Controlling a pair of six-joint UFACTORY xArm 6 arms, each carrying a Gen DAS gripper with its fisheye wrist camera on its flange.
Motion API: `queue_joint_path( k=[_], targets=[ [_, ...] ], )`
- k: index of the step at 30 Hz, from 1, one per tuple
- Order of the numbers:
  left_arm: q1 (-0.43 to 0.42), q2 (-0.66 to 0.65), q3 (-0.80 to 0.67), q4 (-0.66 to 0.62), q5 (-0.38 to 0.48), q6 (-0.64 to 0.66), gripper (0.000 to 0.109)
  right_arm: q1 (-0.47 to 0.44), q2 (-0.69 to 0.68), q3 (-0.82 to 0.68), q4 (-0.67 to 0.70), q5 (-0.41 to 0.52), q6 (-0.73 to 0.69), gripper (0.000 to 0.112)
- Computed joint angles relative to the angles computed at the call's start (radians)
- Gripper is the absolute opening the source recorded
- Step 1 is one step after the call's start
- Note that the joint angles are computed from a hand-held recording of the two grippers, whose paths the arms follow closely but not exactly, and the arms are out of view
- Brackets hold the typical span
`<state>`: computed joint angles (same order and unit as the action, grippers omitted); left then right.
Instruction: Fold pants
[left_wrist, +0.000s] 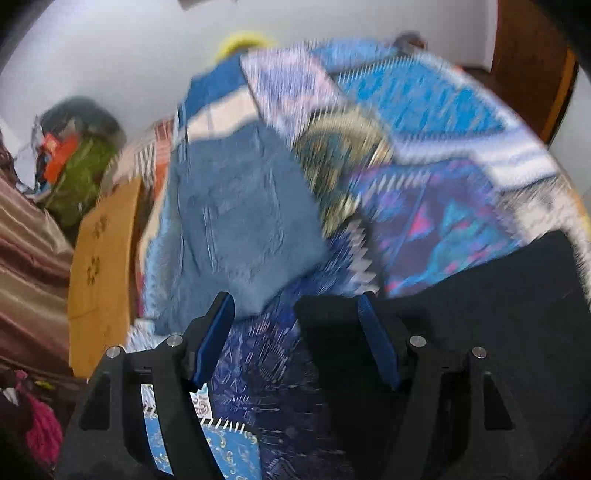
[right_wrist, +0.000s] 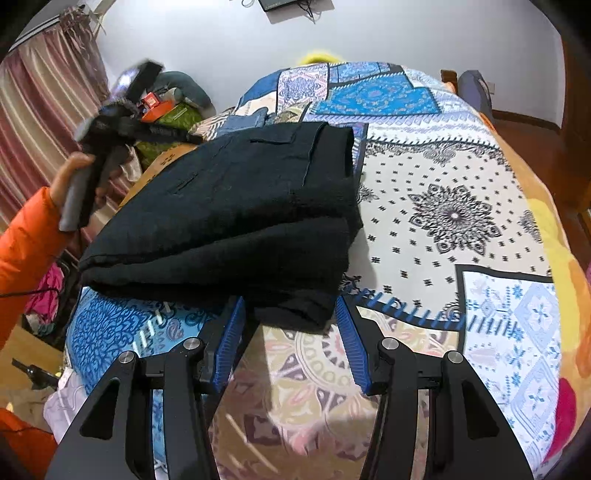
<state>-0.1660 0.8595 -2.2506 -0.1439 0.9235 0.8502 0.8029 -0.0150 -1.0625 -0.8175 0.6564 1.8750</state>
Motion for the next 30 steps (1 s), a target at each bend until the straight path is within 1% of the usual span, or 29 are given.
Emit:
queue_joint_path(
  k=[1, 2, 5, 7, 10, 12, 13, 15, 17, 19, 20, 21, 23, 25, 26, 28, 30],
  targets=[
    [0.007, 0.028, -0.026, 0.002, 0.022, 0.011, 0.069, -0.007, 0.010, -0.007, 0.008, -0.001, -0.011, 0.047],
    [0.015, 0.028, -0.010, -0.022, 0.022, 0.038, 0.070, -0.010, 0.012, -0.008, 0.008, -0.004, -0.014, 0.047],
    [0.037, -0.028, 0.102, -0.077, -0.035, 0.124, 0.070, -0.034, 0.016, -0.006, 0.010, -0.030, -0.026, 0.047],
    [0.050, -0.054, 0.140, -0.084, -0.040, 0.161, 0.070, -0.051, 0.017, -0.009, 0.028, -0.021, -0.056, 0.047],
    [0.083, -0.087, 0.174, -0.098, -0.001, 0.195, 0.070, -0.074, 0.016, -0.012, 0.047, 0.013, -0.087, 0.047],
    [0.117, -0.137, 0.231, -0.132, 0.039, 0.217, 0.070, -0.086, 0.013, -0.017, 0.064, 0.049, -0.105, 0.047],
    [0.138, -0.171, 0.277, -0.157, 0.045, 0.237, 0.070, -0.092, 0.008, -0.017, 0.071, 0.075, -0.116, 0.047],
    [0.163, -0.244, 0.383, -0.191, 0.025, 0.275, 0.070, -0.091, -0.007, -0.014, 0.070, 0.109, -0.112, 0.047],
    [0.185, -0.346, 0.536, -0.237, -0.030, 0.347, 0.070, -0.083, -0.031, -0.010, 0.058, 0.150, -0.102, 0.047],
    [0.195, -0.417, 0.639, -0.280, -0.075, 0.400, 0.070, -0.068, -0.045, -0.018, 0.053, 0.197, -0.109, 0.047],
    [0.204, -0.449, 0.683, -0.300, -0.082, 0.408, 0.070, -0.060, -0.049, -0.024, 0.050, 0.218, -0.115, 0.047],
    [0.208, -0.465, 0.701, -0.308, -0.073, 0.401, 0.070, -0.052, -0.053, -0.031, 0.048, 0.238, -0.122, 0.047],
    [0.223, -0.499, 0.731, -0.335, -0.029, 0.404, 0.070, -0.041, -0.059, -0.045, 0.044, 0.267, -0.132, 0.047],
    [0.238, -0.531, 0.758, -0.366, 0.013, 0.433, 0.070, -0.027, -0.060, -0.064, 0.038, 0.289, -0.140, 0.047],
    [0.240, -0.551, 0.778, -0.380, 0.013, 0.450, 0.069, -0.024, -0.060, -0.071, 0.033, 0.294, -0.144, 0.047],
    [0.236, -0.576, 0.798, -0.395, -0.014, 0.460, 0.069, -0.021, -0.052, -0.092, 0.019, 0.296, -0.157, 0.047],
    [0.231, -0.566, 0.759, -0.424, 0.005, 0.452, 0.069, -0.013, -0.041, -0.117, -0.001, 0.300, -0.171, 0.047]
  ],
)
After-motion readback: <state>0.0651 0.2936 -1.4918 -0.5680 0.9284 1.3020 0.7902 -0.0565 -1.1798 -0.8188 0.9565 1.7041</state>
